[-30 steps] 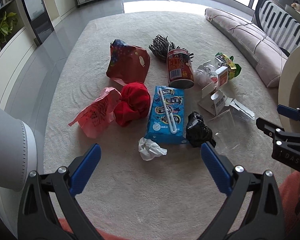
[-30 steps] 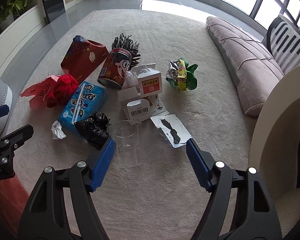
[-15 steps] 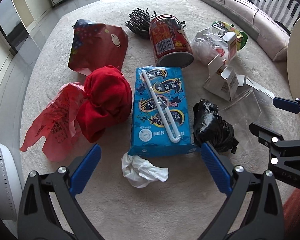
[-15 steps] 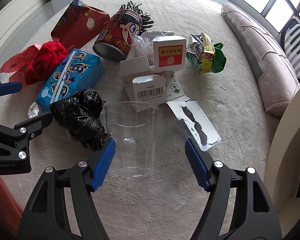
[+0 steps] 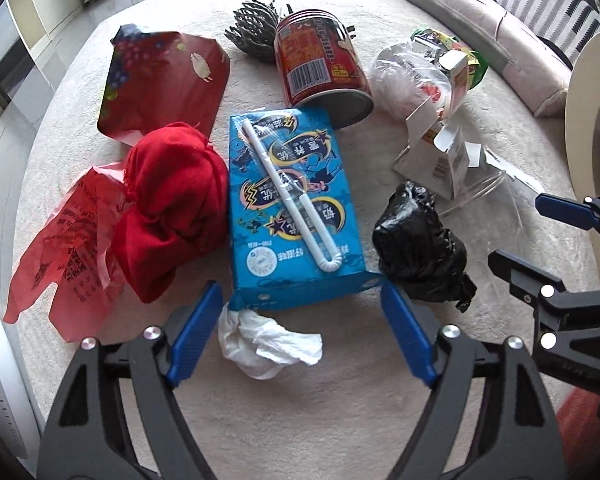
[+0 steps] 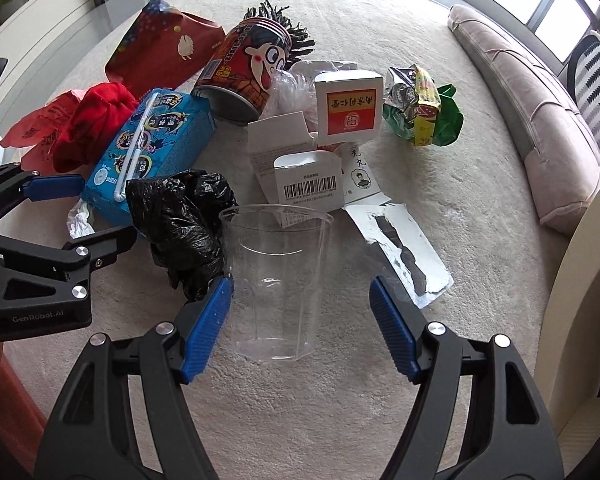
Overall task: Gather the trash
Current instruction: 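Lower the left tool onto the blue tissue pack while the right tool approaches the clear cup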
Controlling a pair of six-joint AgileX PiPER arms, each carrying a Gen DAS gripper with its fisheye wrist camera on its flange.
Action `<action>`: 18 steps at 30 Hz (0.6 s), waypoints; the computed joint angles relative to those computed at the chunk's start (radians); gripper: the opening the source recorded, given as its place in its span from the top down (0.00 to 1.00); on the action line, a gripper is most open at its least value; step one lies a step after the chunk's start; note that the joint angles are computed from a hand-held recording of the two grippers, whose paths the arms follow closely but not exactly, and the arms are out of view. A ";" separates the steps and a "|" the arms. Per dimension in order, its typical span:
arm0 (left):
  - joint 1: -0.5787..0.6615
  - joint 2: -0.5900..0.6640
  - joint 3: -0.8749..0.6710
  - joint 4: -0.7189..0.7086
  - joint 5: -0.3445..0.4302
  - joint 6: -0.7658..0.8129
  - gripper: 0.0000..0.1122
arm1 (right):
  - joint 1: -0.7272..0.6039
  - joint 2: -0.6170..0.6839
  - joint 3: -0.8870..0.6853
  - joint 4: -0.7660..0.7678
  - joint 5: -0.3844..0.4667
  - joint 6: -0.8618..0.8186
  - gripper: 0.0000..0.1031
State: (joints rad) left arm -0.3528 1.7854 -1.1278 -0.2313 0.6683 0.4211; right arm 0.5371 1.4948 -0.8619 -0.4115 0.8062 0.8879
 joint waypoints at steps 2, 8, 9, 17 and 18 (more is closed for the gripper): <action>-0.022 0.017 -0.026 0.032 0.004 -0.036 0.27 | 0.000 0.000 0.000 -0.001 -0.002 0.002 0.32; -0.043 0.067 -0.065 0.071 -0.011 -0.127 0.27 | -0.017 0.002 0.001 -0.008 -0.012 -0.001 0.32; -0.045 0.065 -0.061 0.074 -0.014 -0.130 0.27 | -0.017 0.003 0.002 -0.008 -0.014 0.000 0.33; -0.026 0.115 -0.095 0.062 0.001 -0.145 0.34 | -0.001 0.036 -0.009 0.002 -0.019 -0.006 0.34; -0.018 0.120 -0.097 0.042 0.002 -0.133 0.34 | 0.001 0.034 -0.009 -0.001 -0.020 -0.002 0.38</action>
